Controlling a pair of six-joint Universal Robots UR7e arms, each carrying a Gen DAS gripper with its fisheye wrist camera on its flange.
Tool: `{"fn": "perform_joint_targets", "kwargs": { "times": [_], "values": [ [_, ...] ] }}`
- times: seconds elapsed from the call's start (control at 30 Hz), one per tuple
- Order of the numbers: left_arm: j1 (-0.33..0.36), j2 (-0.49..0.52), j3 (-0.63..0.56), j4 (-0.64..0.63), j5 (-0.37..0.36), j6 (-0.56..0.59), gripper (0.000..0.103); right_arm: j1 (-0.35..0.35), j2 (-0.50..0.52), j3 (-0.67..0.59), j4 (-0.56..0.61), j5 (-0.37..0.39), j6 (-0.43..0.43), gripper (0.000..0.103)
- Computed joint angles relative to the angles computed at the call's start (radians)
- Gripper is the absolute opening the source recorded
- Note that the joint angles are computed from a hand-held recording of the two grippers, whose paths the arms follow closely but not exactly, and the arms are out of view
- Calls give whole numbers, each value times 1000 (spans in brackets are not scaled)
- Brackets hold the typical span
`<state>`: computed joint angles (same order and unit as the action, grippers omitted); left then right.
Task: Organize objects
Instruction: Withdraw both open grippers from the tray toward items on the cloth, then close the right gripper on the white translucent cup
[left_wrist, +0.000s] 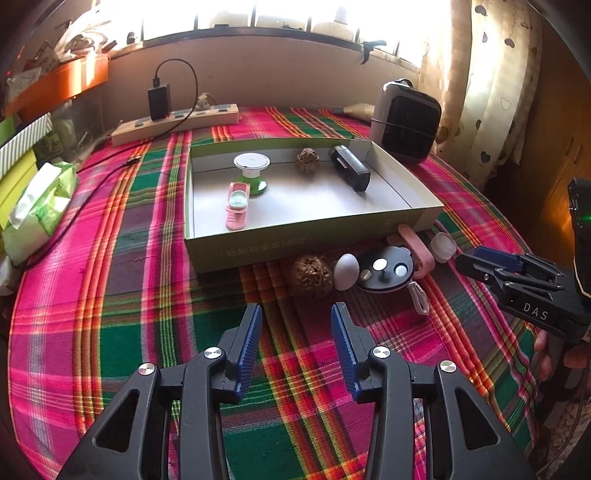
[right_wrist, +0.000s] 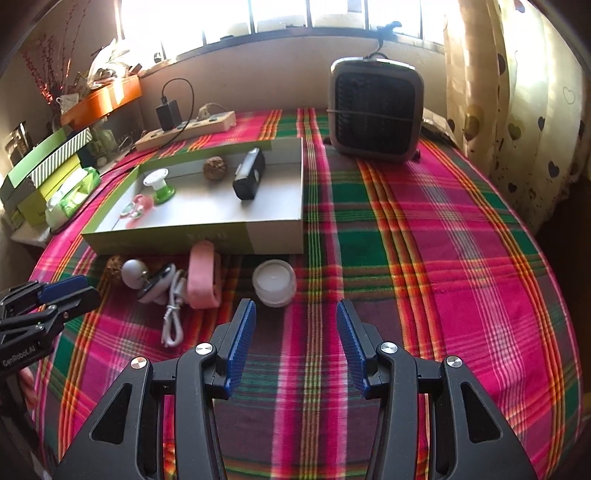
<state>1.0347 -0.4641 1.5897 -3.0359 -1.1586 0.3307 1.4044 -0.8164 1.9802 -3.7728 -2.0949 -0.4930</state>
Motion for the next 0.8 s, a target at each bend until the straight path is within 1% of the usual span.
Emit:
{"fn": "perform_joint_targets", "kwargs": {
  "times": [0.1, 0.2, 0.3, 0.4, 0.53, 0.8],
  "values": [
    [-1, 10, -16, 14, 5, -11, 39, -7, -4, -12, 38, 12, 3, 47],
    [0, 15, -31, 28, -1, -26, 40, -8, -4, -25, 66, 24, -15, 47],
    [-1, 25, -47, 38, 3, -37, 41, -7, 0, -42, 87, 18, -34, 51],
    [1, 32, -63, 50, -5, -49, 43, -9, 0, -52, 108, 16, -43, 51],
    [2, 45, -87, 70, 7, -62, 43, -13, -2, -62, 129, 23, -48, 52],
    [2, 64, -120, 89, 15, -67, 44, -4, 16, -93, 134, -14, -86, 53]
  ]
}}
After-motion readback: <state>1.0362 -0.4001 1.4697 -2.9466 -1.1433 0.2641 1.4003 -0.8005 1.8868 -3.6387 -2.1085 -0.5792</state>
